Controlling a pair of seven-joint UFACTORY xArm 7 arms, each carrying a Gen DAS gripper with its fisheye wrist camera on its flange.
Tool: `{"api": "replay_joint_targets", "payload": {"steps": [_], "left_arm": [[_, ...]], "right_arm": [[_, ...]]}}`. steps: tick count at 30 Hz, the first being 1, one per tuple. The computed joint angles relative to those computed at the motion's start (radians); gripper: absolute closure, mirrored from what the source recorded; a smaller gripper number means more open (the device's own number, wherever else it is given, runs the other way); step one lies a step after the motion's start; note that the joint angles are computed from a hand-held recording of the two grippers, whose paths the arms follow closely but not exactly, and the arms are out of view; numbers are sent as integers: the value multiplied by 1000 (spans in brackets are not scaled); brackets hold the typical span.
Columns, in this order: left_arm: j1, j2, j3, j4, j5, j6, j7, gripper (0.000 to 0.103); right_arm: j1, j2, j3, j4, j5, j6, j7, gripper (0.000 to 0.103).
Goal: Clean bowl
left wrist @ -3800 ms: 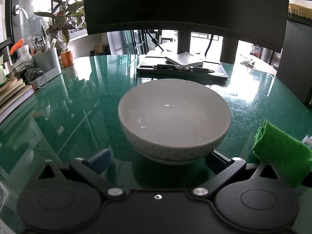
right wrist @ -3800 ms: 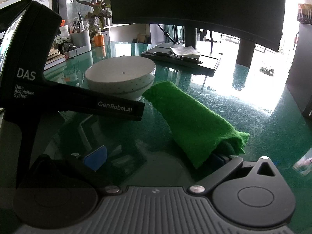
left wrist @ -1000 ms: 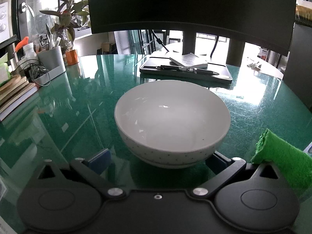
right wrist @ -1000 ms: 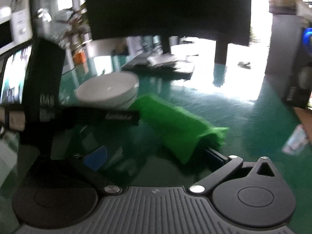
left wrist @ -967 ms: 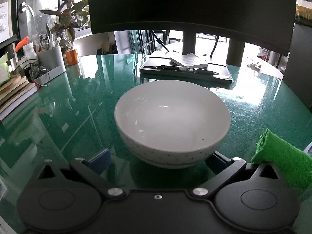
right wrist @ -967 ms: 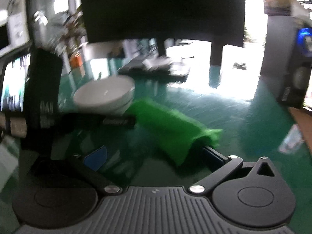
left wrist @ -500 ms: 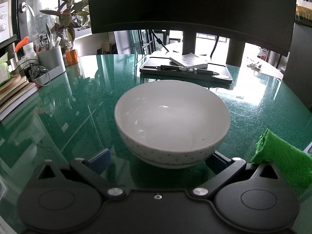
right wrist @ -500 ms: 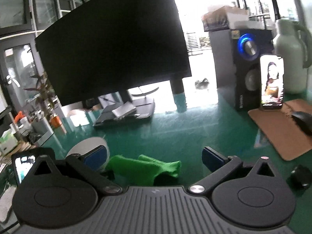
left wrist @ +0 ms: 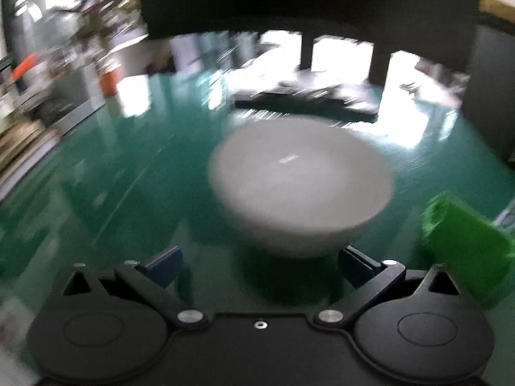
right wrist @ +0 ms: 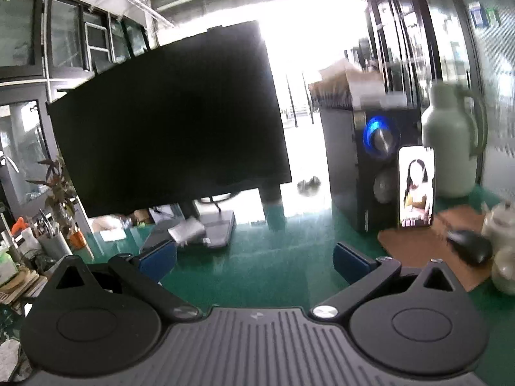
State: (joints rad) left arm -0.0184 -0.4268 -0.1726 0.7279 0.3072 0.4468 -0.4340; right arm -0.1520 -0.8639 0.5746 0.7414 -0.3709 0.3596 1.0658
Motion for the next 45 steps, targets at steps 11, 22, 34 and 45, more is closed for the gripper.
{"api": "replay_joint_targets", "payload": {"steps": [11, 22, 34, 45], "left_arm": [[-36, 173, 79, 334, -125, 44, 441, 1], [-42, 429, 180, 602, -497, 340, 1017, 1], [-25, 402, 152, 561, -564, 474, 1095, 1], [-58, 223, 164, 417, -610, 608, 1091, 11]], "right_arm": [[-9, 446, 143, 349, -155, 531, -10, 0], [99, 728, 62, 541, -33, 411, 127, 1], [260, 999, -15, 723, -52, 433, -22, 47], [340, 892, -83, 582, 297, 379, -230, 80]]}}
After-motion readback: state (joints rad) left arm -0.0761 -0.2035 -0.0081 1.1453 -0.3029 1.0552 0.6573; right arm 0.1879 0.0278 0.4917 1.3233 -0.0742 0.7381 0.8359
